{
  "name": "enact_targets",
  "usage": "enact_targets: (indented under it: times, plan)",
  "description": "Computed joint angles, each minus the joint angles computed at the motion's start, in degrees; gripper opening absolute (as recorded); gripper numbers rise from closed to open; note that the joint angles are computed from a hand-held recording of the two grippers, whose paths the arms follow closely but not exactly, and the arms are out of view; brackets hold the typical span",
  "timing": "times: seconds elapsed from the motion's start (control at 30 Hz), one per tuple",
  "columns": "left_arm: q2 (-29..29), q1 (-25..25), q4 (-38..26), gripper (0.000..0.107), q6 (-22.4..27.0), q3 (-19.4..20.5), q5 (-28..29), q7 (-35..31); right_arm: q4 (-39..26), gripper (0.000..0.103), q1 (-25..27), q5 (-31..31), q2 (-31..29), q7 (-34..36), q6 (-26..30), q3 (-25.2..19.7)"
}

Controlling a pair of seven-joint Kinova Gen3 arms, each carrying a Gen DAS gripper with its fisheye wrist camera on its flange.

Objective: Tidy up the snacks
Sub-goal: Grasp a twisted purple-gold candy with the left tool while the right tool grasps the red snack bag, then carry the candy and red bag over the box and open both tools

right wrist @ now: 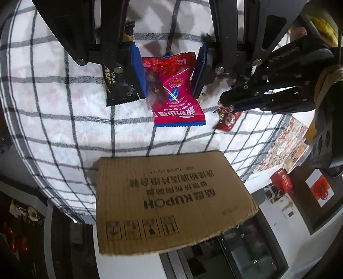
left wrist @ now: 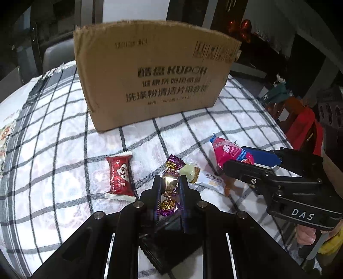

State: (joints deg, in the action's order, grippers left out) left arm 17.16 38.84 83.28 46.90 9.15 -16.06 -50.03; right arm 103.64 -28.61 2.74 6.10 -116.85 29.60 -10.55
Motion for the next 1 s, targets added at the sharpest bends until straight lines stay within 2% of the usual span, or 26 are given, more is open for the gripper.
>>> enact_targets:
  times: [0.3, 0.6, 0.83, 1.0]
  plan:
    - [-3.7, 2.7, -0.1, 0.017, 0.6, -0.1, -5.7, 6.3, 0.7, 0.042, -0.6, 3.9, -4.4, -4.2, -0.8, -0.7]
    - [-5.3, 4.5, -3.2, 0.017, 3.6, 1.1, -12.6, 10.0, -0.8, 0.042, 0.5, 9.2, -7.6, -8.1, -1.0, -2.5]
    - [-6.1, 5.1, -6.2, 0.017, 5.1, 1.6, -17.4, 11.1, -3.6, 0.042, 1.2, 13.7, -8.5, -10.6, -1.0, -3.5]
    - [-6.1, 5.3, -8.5, 0.017, 5.6, 1.6, -19.9, 11.1, -5.5, 0.042, 1.7, 14.4, -8.8, -10.2, -1.3, -3.7]
